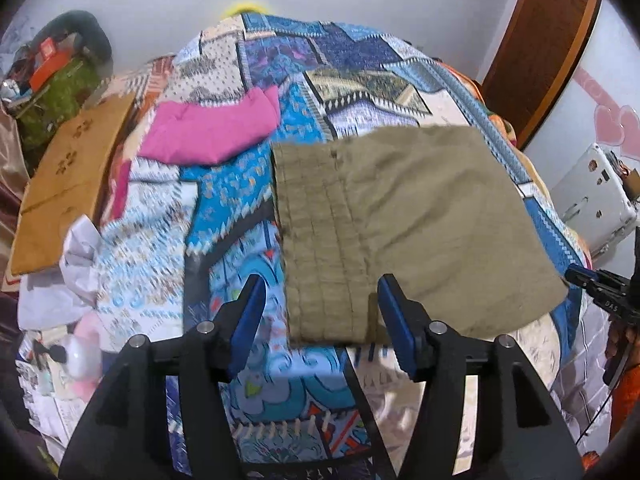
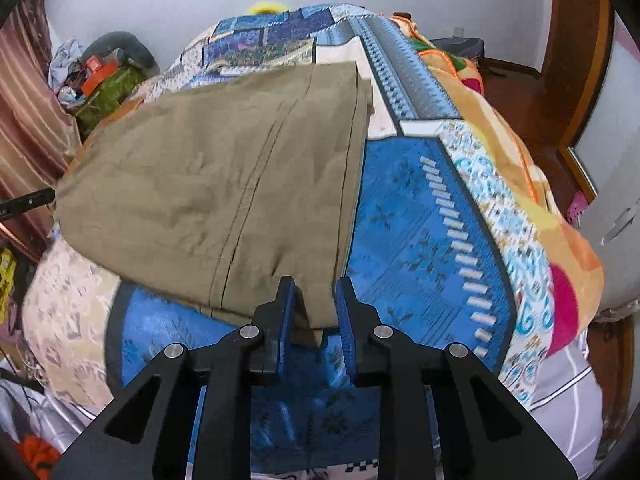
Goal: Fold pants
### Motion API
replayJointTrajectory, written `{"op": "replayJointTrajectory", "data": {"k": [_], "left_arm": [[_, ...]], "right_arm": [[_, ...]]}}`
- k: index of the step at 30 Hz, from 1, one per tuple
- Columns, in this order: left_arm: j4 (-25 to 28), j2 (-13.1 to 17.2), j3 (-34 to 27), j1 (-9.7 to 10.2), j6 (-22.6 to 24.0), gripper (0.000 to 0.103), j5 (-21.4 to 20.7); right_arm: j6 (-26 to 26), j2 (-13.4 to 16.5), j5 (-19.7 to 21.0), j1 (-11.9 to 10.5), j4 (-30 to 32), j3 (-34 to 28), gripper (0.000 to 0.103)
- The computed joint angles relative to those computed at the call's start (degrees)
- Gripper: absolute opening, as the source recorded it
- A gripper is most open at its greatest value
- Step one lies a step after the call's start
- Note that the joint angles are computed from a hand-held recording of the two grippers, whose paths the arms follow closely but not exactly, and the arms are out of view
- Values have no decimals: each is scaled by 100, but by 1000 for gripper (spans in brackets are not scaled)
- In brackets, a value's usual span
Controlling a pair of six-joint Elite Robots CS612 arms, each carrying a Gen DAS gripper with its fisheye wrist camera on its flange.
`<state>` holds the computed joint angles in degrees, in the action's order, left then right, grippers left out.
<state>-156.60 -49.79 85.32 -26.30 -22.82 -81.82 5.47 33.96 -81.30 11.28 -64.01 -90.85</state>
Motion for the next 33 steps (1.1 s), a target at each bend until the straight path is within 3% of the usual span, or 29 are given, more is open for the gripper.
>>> {"op": "replayJointTrajectory", "data": {"k": [3, 6, 12, 20, 23, 31, 32, 33], "left_arm": [[5, 63, -184, -4, 58, 68, 263], [73, 188, -454, 35, 122, 69, 328], [423, 574, -1135, 133, 211, 70, 371], [1053, 1125, -1969, 299, 237, 70, -43], [1172, 1253, -2097, 313, 184, 70, 4], [852, 1317, -2009, 395, 1, 69, -350], [775, 1310, -1978, 394, 8, 66, -354], [696, 1305, -1952, 390, 19, 60, -347]], "right_arm": [[-24, -94, 40, -36, -232, 129, 29], [-130, -190, -106, -38, -693, 313, 36], [-401, -469, -238, -52, -1486, 981, 39], [-706, -870, -196, -68, -2240, 2165, 39], [-737, -1016, -196, -97, -2495, 2636, 39], [-695, -1425, -53, -169, -2825, 3853, 39], [-724, -1447, 30, -175, -2849, 3939, 39], [-766, -1478, 59, -175, -2843, 4016, 31]]}}
